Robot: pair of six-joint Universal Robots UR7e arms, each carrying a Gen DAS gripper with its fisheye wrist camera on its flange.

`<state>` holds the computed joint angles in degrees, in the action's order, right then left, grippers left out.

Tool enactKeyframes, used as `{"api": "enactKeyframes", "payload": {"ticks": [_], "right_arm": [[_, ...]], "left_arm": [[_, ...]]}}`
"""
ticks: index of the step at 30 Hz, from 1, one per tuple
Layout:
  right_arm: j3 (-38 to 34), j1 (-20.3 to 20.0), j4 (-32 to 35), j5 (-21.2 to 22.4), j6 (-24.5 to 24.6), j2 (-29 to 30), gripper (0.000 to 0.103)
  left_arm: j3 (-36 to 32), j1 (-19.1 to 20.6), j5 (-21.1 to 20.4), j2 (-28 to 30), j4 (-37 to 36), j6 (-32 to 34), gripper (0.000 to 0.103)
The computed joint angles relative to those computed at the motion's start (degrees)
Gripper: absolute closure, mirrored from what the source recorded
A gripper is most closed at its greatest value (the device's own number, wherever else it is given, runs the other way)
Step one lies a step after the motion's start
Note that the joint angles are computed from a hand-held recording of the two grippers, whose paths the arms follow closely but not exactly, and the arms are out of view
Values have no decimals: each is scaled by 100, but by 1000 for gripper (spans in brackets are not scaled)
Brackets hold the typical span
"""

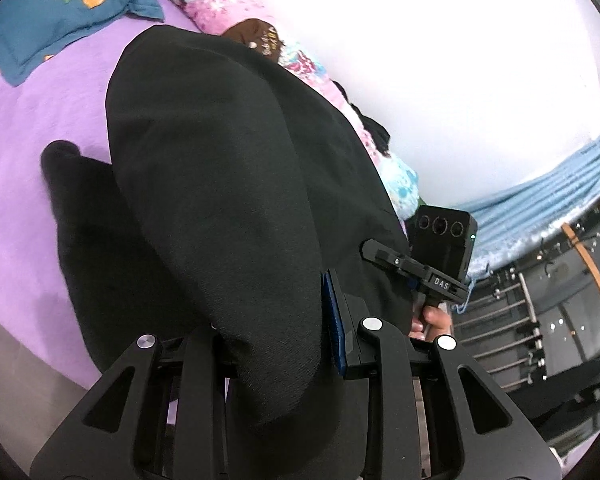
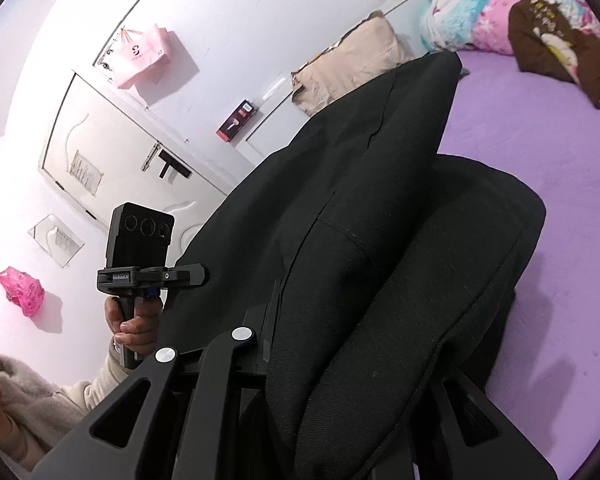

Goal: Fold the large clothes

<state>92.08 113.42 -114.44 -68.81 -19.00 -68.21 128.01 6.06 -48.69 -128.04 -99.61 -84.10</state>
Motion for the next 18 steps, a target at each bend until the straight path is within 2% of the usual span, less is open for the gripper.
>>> {"api": "enactKeyframes", "payload": {"ticks": [4, 8, 10, 14, 16, 18], "right_arm": [[13, 107, -139, -25, 86, 291, 90], [114, 70, -344, -111, 214, 579, 90], [161, 18, -499, -133, 442, 805, 90], [474, -393, -792, -32, 862, 1080, 89], [595, -556, -840, -27, 877, 1172, 88], [656, -681, -819, 71, 867, 1216, 82]], "left_arm": [[180, -98, 89, -179, 314, -503, 78], [552, 99, 78, -740, 366, -681, 77], [897, 409, 11, -1163, 158, -631, 77], [1580, 1100, -220, -1777, -311, -298, 74], [1957, 1622, -512, -1998, -756, -68, 71], [2251, 1836, -579, -2287, -1028, 133, 69]]}}
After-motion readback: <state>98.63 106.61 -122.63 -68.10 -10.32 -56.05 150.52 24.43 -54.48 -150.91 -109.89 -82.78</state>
